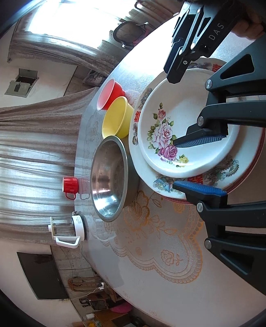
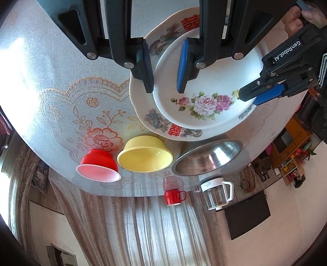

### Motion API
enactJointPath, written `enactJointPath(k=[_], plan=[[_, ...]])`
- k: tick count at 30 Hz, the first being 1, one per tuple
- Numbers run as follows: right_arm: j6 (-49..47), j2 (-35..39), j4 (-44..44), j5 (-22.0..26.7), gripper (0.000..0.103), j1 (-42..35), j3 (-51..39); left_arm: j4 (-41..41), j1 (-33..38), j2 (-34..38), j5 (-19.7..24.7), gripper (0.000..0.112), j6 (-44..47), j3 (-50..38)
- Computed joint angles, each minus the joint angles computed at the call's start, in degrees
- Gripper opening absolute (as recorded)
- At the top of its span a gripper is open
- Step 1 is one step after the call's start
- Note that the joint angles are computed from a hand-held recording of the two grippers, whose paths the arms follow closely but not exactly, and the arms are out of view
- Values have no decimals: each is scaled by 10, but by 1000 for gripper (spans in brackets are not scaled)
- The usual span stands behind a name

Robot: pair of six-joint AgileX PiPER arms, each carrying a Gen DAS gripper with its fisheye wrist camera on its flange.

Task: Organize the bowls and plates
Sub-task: 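Lower the pink-rose plate onto the stack and open the left gripper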

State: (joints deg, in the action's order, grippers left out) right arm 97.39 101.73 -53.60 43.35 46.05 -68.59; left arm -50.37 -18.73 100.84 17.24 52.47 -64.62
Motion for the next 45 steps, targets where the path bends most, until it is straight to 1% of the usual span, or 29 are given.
enactJointPath(k=[2, 4, 6, 8, 11, 13, 20, 23, 27, 29, 32, 34, 38, 41, 45], plan=[[7, -7, -8, -5, 24, 7, 5, -24, 0, -8, -4, 33, 29, 7], [7, -5, -8, -2, 24, 12, 4, -35, 2, -15, -2, 33, 39, 13], [15, -1, -14, -3, 24, 16, 6, -42, 2, -23, -10, 33, 46, 24], [12, 5, -15, 5, 24, 20, -1, -10, 1, -27, -17, 34, 11, 29], [0, 9, -4, -13, 23, 17, -2, 42, 3, -28, -14, 36, -49, 30], [1, 14, -3, -16, 23, 21, -5, 75, 5, -28, -16, 36, -87, 32], [-11, 28, -2, -21, 26, 31, -17, 42, 21, -47, -14, 36, -59, 58], [12, 20, -12, -28, 26, 35, -7, 23, 29, -53, -12, 36, -41, 67], [90, -8, -57, -8, 27, 42, 26, 9, 38, -56, -13, 36, -28, 74], [104, -15, -60, 11, 27, 40, 32, 7, 41, -55, -13, 36, -29, 75], [104, -18, -55, 17, 27, 28, 37, 8, 44, -55, -13, 36, -29, 78], [98, -16, -50, 1, 27, 16, 40, 10, 45, -54, -15, 37, -30, 81], [69, -2, -37, 3, 28, 15, 21, 6, 48, -52, -12, 38, -26, 81], [53, 16, -34, 31, 30, 26, 1, 1, 49, -54, -12, 39, -22, 83], [46, 25, -32, 47, 30, 32, -8, 1, 49, -54, -12, 39, -21, 84]])
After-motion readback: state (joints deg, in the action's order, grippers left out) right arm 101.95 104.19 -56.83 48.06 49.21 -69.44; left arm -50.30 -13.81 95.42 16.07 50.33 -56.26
